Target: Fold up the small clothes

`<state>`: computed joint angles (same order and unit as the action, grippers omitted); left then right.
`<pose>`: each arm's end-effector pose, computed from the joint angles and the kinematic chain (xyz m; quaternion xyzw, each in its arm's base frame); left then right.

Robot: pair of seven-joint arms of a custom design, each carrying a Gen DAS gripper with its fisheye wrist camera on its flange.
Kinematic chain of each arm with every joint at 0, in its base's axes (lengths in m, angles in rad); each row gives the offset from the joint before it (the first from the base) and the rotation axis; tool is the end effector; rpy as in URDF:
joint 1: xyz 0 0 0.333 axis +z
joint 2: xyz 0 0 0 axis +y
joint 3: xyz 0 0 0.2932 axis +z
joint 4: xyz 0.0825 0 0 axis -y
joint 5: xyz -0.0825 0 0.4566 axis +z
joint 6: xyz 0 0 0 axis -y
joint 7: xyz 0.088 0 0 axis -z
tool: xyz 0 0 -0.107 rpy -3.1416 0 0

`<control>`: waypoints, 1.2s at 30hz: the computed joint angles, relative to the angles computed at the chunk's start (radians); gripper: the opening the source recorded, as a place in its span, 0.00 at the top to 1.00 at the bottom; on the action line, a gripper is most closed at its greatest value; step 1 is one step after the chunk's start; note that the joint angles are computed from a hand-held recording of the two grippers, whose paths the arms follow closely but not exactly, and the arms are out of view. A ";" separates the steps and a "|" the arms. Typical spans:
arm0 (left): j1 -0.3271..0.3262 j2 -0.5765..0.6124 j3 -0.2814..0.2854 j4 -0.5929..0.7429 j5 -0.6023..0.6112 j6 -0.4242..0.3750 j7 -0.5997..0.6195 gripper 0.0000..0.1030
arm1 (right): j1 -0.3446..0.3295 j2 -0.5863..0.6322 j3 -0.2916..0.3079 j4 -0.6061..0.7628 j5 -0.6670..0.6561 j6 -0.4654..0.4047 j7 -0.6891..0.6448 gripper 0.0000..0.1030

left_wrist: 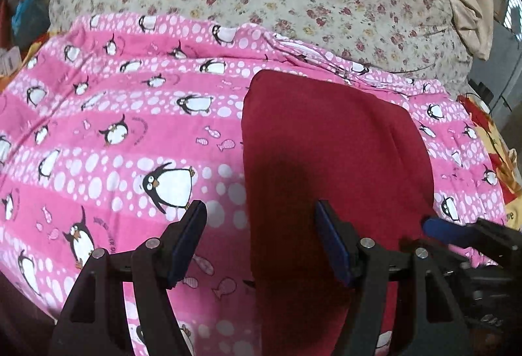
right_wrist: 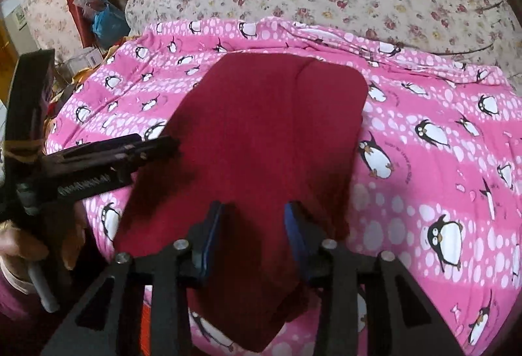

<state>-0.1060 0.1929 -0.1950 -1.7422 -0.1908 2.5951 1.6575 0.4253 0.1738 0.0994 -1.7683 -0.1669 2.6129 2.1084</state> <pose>0.6985 -0.2041 0.4908 -0.5808 0.7417 -0.3083 0.1326 0.6254 0.3619 0.4900 -0.6974 0.6344 -0.1365 0.3043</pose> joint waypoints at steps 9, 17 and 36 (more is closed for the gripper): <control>-0.011 -0.062 0.022 -0.081 0.070 0.139 -0.098 0.53 | 0.030 -0.058 -0.021 -0.028 -0.239 0.013 0.284 0.34; -0.006 -0.083 0.027 -0.113 0.113 0.185 -0.135 0.53 | 0.025 -0.044 -0.012 -0.004 -0.280 -0.010 0.375 0.26; -0.005 -0.086 0.030 -0.119 0.154 0.204 -0.170 0.53 | 0.047 0.011 -0.022 0.069 -0.372 -0.092 0.453 0.22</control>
<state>-0.1112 0.1071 -0.1653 -1.8608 -0.0366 2.7989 1.4876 0.4719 0.1853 0.0771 -1.6988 -0.5394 2.5212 2.5610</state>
